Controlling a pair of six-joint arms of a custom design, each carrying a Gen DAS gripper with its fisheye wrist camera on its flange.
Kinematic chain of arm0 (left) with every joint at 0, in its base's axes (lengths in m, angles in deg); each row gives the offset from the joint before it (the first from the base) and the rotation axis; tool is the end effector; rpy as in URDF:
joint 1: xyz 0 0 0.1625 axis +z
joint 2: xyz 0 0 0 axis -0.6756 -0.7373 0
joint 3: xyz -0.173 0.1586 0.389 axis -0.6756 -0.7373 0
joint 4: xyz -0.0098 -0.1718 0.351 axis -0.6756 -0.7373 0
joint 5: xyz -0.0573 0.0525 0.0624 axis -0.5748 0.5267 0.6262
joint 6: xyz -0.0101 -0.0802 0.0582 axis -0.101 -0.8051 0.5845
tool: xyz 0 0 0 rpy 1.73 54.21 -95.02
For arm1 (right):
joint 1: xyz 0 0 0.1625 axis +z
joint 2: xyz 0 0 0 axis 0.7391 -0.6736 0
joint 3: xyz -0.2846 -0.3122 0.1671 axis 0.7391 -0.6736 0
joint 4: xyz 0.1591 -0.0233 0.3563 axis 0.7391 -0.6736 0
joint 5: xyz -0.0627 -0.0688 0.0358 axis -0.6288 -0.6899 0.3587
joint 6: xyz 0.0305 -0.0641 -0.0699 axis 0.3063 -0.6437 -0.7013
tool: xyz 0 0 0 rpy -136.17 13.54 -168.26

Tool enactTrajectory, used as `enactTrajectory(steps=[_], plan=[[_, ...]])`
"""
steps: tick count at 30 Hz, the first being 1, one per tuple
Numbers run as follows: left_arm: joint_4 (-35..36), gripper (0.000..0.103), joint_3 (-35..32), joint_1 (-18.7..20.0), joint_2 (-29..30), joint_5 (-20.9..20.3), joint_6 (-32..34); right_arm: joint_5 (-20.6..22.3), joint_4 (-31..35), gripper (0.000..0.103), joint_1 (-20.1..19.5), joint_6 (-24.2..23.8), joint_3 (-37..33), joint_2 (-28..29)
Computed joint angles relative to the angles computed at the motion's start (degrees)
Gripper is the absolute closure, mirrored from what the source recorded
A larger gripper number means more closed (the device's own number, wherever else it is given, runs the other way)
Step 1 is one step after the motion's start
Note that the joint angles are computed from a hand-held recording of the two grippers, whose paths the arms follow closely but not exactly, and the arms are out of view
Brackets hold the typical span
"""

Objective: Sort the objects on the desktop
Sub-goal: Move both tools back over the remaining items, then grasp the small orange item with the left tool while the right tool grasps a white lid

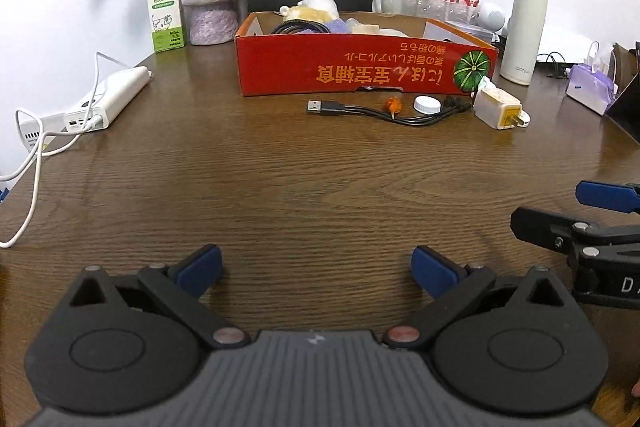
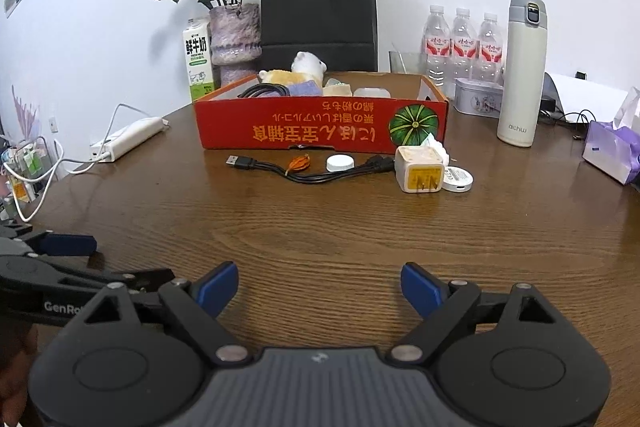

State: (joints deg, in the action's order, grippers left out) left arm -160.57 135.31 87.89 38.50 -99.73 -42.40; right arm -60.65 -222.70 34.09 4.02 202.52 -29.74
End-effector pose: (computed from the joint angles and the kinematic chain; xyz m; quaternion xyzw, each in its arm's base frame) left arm -0.3490 -0.6324 -0.0435 0.3519 0.8530 -0.2968 0.2459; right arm 0.0217 -0.5481 0.2385 0.1020 -0.8023 0.4765 0.3448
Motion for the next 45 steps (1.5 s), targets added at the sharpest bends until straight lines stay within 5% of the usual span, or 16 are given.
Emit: enactTrajectory(steps=[8,12,16,20,21,32,35,37,45], plan=[[3.3,0.016,-13.23,1.36,4.35,-9.45,8.25,-0.12,1.74,0.023,-0.01,-3.93,-7.09,0.34],[16.51,0.043,-28.85,2.96,10.14,-14.61,9.6,-1.11,8.12,0.043,0.34,-3.75,-14.31,0.47],[27.56,0.053,-43.85,3.36,17.51,-13.83,14.54,0.26,18.22,0.049,0.05,-5.49,-20.51,0.32],[38.46,0.082,-54.13,4.54,21.88,-16.2,13.62,3.17,25.05,0.052,-0.86,-4.74,-22.9,-0.52],[38.31,0.088,-54.4,4.76,22.07,-16.4,12.99,2.92,26.4,0.054,-0.86,-4.91,-23.81,-0.2],[30.34,0.088,-45.16,7.08,14.97,-19.31,2.23,-2.63,35.43,0.058,-0.28,-7.66,-33.39,6.52],[27.97,0.088,-41.87,6.84,13.4,-18.24,2.51,-2.13,33.09,0.061,-0.56,-9.32,-33.47,7.58],[26.05,0.088,-39.26,6.51,12.25,-17.83,2.74,-1.51,33.76,0.076,-0.65,-7.44,-33.16,7.24],[14.21,0.088,-21.76,4.29,4.38,-14.53,1.39,0.49,17.84,0.077,1.58,-6.75,-22.89,4.8]])
